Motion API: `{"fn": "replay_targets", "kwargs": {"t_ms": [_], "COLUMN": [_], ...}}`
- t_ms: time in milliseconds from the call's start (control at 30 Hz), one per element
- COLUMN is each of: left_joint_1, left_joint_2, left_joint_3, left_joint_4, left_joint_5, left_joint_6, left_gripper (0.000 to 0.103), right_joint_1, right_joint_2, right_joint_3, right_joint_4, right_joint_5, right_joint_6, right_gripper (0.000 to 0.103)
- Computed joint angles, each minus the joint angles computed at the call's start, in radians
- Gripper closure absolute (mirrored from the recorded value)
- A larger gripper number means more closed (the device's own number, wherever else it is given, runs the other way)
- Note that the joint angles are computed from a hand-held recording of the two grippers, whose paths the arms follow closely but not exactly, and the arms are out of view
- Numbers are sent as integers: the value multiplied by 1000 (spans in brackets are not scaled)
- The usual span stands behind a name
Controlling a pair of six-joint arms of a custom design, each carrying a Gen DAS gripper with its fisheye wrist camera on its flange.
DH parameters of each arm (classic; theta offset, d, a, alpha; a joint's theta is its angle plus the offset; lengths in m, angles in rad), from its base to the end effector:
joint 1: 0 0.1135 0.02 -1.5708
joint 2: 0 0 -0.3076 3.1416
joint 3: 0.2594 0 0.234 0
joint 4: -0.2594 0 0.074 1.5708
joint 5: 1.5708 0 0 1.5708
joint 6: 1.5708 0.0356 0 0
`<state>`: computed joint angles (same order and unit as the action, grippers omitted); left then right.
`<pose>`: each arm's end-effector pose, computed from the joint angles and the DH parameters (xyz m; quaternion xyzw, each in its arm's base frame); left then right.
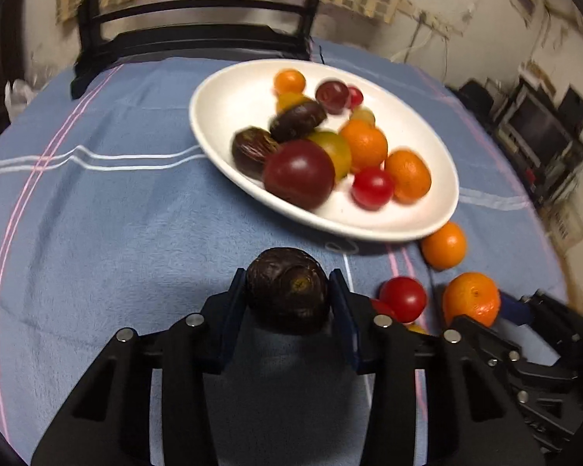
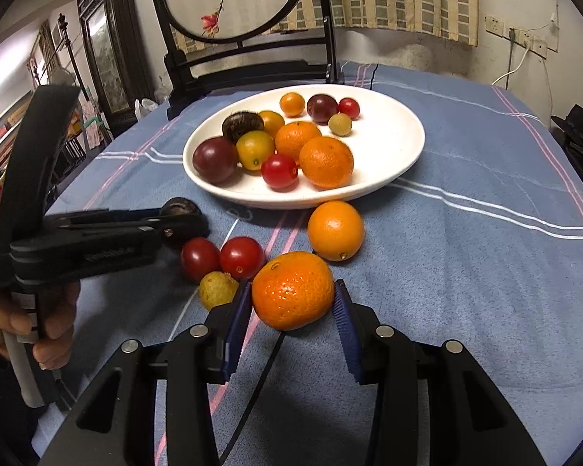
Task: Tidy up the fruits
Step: 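Grasp a tangerine with the right tool while the left tool grasps the dried fruit, then lower the tangerine and dried fruit onto the plate and open both tools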
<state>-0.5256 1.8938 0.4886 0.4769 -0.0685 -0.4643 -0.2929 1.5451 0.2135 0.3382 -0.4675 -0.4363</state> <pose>0.2432 -0.1382 0.1043 0.0183 0.9482 -0.1213 0.2931 0.1786 -0.0371 0.1269 -0.1326 0.9254 0.1087 0.3379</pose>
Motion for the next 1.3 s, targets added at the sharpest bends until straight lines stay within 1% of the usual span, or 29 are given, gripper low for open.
{"fn": "replay_targets", "kwargs": {"t_ms": [100,167,233,300,333,400,467,533,567,633,733,767,833,933,967,1000,1033,1067,1100,1133,1167,1200,1300], "left_joint_1": [14,22,23,14,3,-12,-23,-25,-20,-10,14,20,33,41,39,34,29,25,21,17,12,9,0], "left_joint_2": [-55,-92,-124,-168,-191,-199,-197,-170,-154,-107,-26,2,41,85,100,106,111,112,108,102,88,75,40], "left_joint_3": [-39,-57,-55,-48,-35,11,71,140,167,236,334,367,403,442,457,467,474,473,471,463,443,424,371], "left_joint_4": [35,48,26,0,-22,-69,-121,-149,-162,-192,-244,-262,-270,-274,-275,-281,-277,-265,-258,-247,-227,-213,-201], "left_joint_5": [-19,-23,-34,-51,-58,-64,-70,-86,-88,-84,-69,-71,-66,-57,-60,-68,-82,-89,-101,-117,-137,-136,-102], "left_joint_6": [-26,-41,-53,-63,-61,-49,-38,-29,-24,-24,-30,-36,-42,-51,-49,-46,-44,-46,-53,-61,-71,-69,-43], "left_gripper": [61,61,61,61,61,61,61,61,61,61,61,61,61,61,61,61,58,44,35,22,21,21,21], "right_joint_1": [-26,-50,-64,-73,-66,-22,27,70,96,112,100,101,108,86,75,66,59,49,39,30,21,9,-23], "right_joint_2": [-29,-48,-76,-127,-153,-206,-203,-172,-137,-79,38,73,134,200,219,232,241,248,254,261,268,272,271], "right_joint_3": [-8,-11,6,37,49,73,116,140,150,171,234,242,265,308,326,340,343,340,342,351,357,363,378], "right_joint_4": [7,9,-26,-98,-119,-129,-131,-81,-31,13,21,43,66,62,42,25,27,40,41,27,17,1,-51], "right_joint_5": [-38,-82,-109,-148,-153,-119,-88,-49,-12,15,-8,-2,24,4,-11,-29,-38,-44,-50,-61,-75,-97,-158], "right_joint_6": [-2,-8,7,25,37,76,113,150,168,196,247,255,259,285,290,292,299,315,326,325,326,325,328], "right_gripper": [60,60,60,60,60,60,60,60,60,60,60,60,60,59,58,53,51,46,42,42,42,42,42]}}
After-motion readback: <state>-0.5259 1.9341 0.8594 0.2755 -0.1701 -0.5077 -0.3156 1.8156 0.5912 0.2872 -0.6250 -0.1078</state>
